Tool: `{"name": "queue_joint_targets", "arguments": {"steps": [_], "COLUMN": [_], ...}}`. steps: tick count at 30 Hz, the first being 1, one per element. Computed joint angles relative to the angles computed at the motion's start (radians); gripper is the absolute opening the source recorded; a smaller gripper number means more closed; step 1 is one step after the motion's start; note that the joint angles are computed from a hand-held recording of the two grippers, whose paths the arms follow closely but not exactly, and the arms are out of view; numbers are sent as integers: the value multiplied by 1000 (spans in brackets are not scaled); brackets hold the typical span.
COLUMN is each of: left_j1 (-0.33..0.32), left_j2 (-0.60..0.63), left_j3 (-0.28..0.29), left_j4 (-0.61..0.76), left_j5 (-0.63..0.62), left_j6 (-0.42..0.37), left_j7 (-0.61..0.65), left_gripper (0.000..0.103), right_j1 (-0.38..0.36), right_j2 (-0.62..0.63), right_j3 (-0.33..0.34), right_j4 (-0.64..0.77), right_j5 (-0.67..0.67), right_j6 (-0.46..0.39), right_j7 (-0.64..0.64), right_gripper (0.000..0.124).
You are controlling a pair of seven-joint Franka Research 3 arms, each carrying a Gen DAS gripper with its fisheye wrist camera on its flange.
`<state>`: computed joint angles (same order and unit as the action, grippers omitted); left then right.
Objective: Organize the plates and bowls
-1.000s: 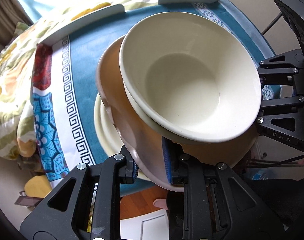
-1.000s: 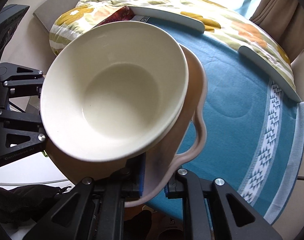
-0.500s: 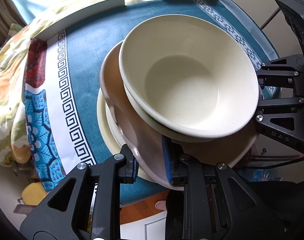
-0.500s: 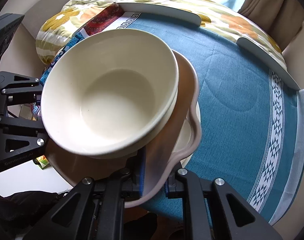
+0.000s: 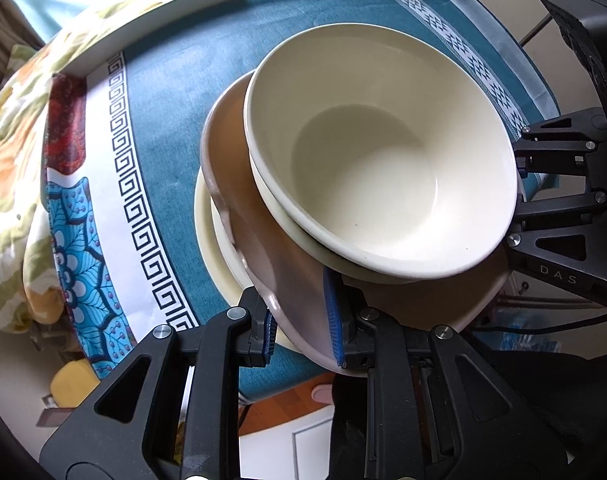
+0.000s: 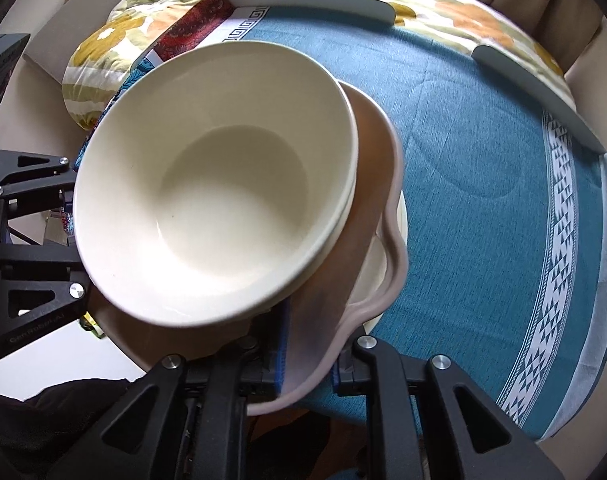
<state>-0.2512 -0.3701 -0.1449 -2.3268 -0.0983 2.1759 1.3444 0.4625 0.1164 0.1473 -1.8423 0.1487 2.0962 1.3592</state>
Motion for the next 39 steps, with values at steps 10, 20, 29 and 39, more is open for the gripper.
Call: {"name": "queue_joint_targets", "arguments": {"steps": [10,20,29,39], "left_j1": [13,8,-3,7], "left_j2": [20,-31,-177,-350], "left_j3": [-3,-2,-18,-158], "left_j4": [69,64,36,71], "left_j5": [16,15,22,243], "left_j6": [-110,-135,-96,-53], "left_j7": [35,28,-82,-455], "left_gripper": [21,22,22,40], "right_j1": [17,7,-23,-84], "right_j2": [10,-49,-206,-510], "right_j3": [-1,-3,-1,5], "right_j4": [50,16,-83,-277], "right_j5": [-53,-71,-22,29], "right_j6": [-77,-68,10,248], "right_j7": [75,117,118,160], "right_gripper": [24,43,44,83]}}
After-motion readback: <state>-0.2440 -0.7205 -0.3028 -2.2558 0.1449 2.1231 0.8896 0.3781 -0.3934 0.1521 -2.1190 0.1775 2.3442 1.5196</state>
